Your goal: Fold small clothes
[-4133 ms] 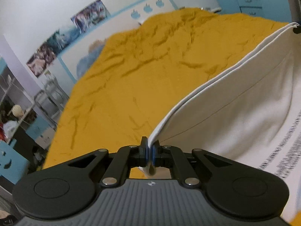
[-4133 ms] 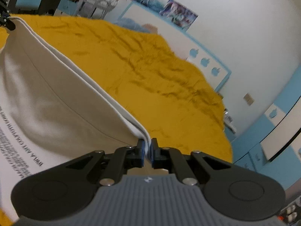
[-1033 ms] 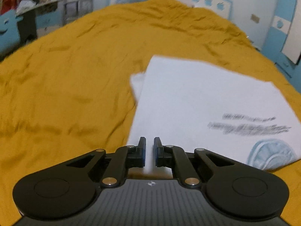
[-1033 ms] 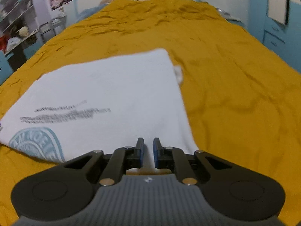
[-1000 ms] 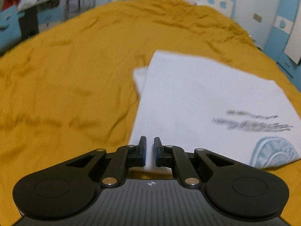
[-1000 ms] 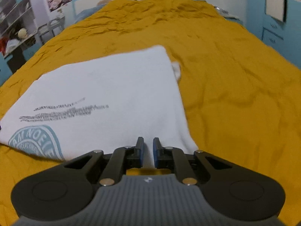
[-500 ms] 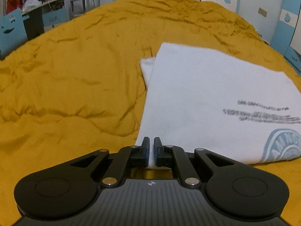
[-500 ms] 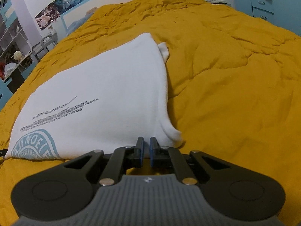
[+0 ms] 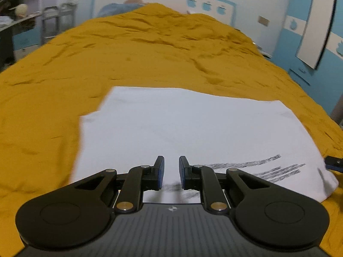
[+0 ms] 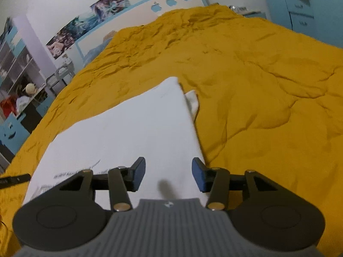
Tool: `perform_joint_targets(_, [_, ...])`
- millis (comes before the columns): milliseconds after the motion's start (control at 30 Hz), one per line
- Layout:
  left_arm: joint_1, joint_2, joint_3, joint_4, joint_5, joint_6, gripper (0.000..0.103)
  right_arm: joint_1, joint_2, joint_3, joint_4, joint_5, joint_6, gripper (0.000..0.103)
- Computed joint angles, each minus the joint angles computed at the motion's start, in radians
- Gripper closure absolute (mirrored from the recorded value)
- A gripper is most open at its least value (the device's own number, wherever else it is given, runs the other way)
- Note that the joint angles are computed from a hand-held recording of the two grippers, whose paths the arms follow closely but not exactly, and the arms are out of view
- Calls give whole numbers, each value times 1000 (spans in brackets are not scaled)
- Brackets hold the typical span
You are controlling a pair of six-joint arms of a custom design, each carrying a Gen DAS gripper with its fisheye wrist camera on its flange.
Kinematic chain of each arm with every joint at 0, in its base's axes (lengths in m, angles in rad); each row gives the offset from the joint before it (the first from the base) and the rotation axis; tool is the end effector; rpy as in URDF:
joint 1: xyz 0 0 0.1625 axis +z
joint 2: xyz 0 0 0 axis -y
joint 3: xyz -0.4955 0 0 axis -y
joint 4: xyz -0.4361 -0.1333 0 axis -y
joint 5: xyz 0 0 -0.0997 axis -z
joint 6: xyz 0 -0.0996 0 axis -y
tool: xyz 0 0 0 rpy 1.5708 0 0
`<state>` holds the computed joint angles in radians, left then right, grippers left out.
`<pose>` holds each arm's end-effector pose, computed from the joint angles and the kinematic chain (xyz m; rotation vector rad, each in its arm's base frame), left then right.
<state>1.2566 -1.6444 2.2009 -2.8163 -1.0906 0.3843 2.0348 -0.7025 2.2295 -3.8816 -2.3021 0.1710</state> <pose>0.0262 -0.4995 0.4215 0.6513 2.4324 -0.8780 0.2925 -0.4353 0.0649 -0.0254 -2.4391 1.2339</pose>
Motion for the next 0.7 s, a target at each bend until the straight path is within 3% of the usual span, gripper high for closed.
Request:
perform_joint_targets(467, [-9, 297, -106, -83, -71, -11, 85, -226, -44, -105, 70, 276, 40, 56])
perform_joint_targets(700, [-3, 403, -166, -138, -54, -4, 85, -313, -10, -123, -5, 434, 44, 68])
